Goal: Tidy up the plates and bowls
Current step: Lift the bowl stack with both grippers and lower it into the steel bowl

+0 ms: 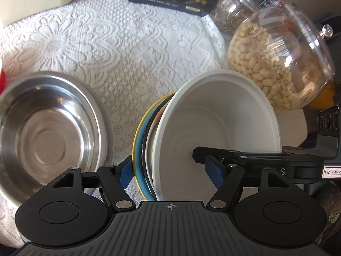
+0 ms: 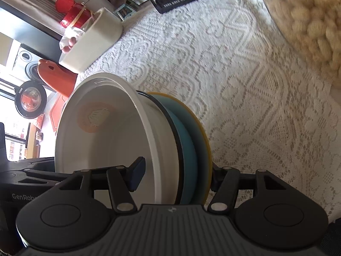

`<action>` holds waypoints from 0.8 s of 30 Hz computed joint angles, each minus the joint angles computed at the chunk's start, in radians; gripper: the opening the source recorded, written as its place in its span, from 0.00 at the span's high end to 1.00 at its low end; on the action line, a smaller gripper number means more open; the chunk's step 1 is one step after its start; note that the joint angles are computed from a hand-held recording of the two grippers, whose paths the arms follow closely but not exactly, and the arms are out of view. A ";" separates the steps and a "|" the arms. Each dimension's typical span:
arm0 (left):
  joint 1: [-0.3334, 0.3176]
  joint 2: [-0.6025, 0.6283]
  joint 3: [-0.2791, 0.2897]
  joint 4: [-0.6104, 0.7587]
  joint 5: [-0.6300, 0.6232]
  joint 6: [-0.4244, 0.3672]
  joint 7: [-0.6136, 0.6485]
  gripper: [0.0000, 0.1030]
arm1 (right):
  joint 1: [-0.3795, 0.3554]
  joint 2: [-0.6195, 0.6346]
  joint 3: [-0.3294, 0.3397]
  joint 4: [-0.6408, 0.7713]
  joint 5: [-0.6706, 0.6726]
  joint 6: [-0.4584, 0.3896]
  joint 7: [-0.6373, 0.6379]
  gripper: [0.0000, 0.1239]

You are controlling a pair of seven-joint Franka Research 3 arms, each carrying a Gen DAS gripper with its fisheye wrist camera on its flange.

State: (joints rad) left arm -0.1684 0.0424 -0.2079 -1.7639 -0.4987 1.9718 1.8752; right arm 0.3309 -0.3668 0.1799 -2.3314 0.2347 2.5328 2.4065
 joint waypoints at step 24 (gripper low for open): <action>0.181 0.044 0.093 0.005 -0.055 0.020 0.048 0.32 | 0.131 0.537 -0.038 0.607 0.002 -0.101 -0.176 0.48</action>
State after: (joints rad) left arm 0.0125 0.0859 -0.1151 -1.7586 -0.5540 1.9916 1.9229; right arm 0.4619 0.1707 0.1419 -1.7241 0.2368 2.4315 2.2307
